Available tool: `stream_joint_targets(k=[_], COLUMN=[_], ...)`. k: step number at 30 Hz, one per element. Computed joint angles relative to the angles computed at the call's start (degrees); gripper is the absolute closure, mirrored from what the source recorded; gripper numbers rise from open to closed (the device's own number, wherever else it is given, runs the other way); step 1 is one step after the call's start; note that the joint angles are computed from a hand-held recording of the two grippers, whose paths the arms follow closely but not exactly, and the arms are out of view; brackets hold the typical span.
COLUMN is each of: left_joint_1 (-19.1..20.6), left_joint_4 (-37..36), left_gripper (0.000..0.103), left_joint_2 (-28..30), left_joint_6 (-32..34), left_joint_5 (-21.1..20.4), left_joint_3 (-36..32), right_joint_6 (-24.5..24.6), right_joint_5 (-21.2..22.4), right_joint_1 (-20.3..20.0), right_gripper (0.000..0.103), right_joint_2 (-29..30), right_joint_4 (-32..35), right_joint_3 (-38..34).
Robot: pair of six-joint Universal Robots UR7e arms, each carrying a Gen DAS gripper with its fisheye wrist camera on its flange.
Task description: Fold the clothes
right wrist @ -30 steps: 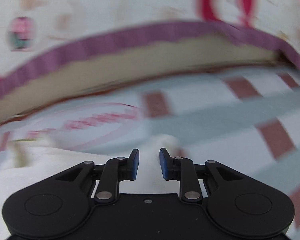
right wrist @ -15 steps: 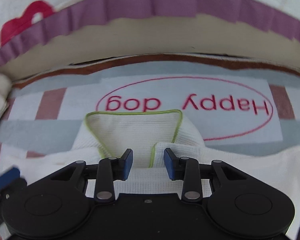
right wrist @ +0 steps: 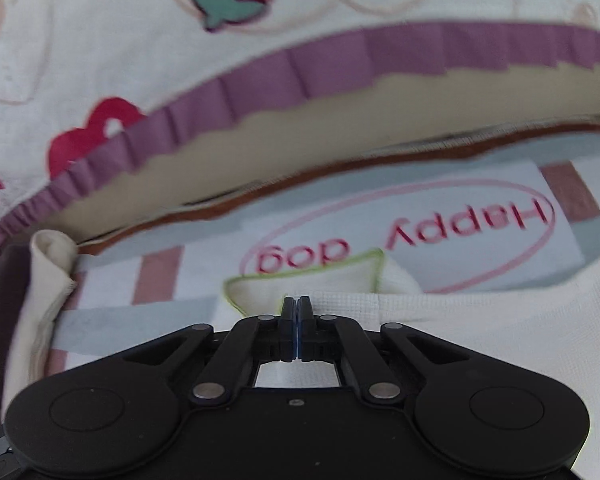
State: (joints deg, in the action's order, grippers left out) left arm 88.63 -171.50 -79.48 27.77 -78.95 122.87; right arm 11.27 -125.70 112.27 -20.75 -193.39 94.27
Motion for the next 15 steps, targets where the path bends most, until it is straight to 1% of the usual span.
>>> stream_joint_targets(k=[3, 4, 6, 7, 8, 10, 11, 12, 13, 14, 15], left_joint_1=[-0.01, -0.02, -0.11, -0.2, -0.28, -0.4, -0.46, -0.5, -0.54, -0.57, -0.7], left_joint_4=[0.18, 0.34, 0.67, 0.61, 0.55, 0.39, 0.3, 0.33, 0.4, 0.47, 0.39], left_gripper=[0.07, 0.07, 0.07, 0.07, 0.07, 0.07, 0.07, 0.07, 0.07, 0.07, 0.07], left_joint_2=[0.22, 0.24, 0.33, 0.41, 0.5, 0.49, 0.47, 0.38, 0.27, 0.16, 0.16], left_joint_6=[-0.03, -0.24, -0.24, -0.02, 0.21, 0.81, 1.12, 1.43, 1.73, 2.03, 2.27], left_joint_5=[-0.25, -0.29, -0.15, 0.02, 0.2, 0.46, 0.59, 0.62, 0.62, 0.63, 0.71], left_joint_3=[-0.06, -0.04, 0.05, 0.14, 0.23, 0.48, 0.61, 0.73, 0.84, 0.95, 1.07], right_joint_6=[-0.49, -0.63, -1.15, -2.04, -4.58, -9.06, -9.72, -9.32, -7.21, -5.25, -3.89], right_joint_5=[1.95, 3.23, 7.5, 7.13, 4.35, -4.11, -5.9, -6.23, -4.28, -2.74, -1.76], right_joint_1=[-0.46, -0.64, -1.08, -0.73, -0.01, 1.65, 1.94, 2.01, 1.78, 1.65, 1.64], right_gripper=[0.102, 0.101, 0.101, 0.101, 0.101, 0.101, 0.101, 0.101, 0.101, 0.096, 0.095], right_joint_2=[0.55, 0.62, 0.64, 1.11, 2.14, 4.42, 4.72, 4.49, 3.42, 2.54, 1.95], right_joint_4=[2.65, 2.95, 2.6, 3.41, 5.29, 9.77, 11.03, 12.1, 12.86, 13.73, 14.68], right_joint_3=[-1.47, -1.67, -1.84, -2.8, -4.81, -9.2, -9.97, -10.03, -8.97, -8.12, -7.54])
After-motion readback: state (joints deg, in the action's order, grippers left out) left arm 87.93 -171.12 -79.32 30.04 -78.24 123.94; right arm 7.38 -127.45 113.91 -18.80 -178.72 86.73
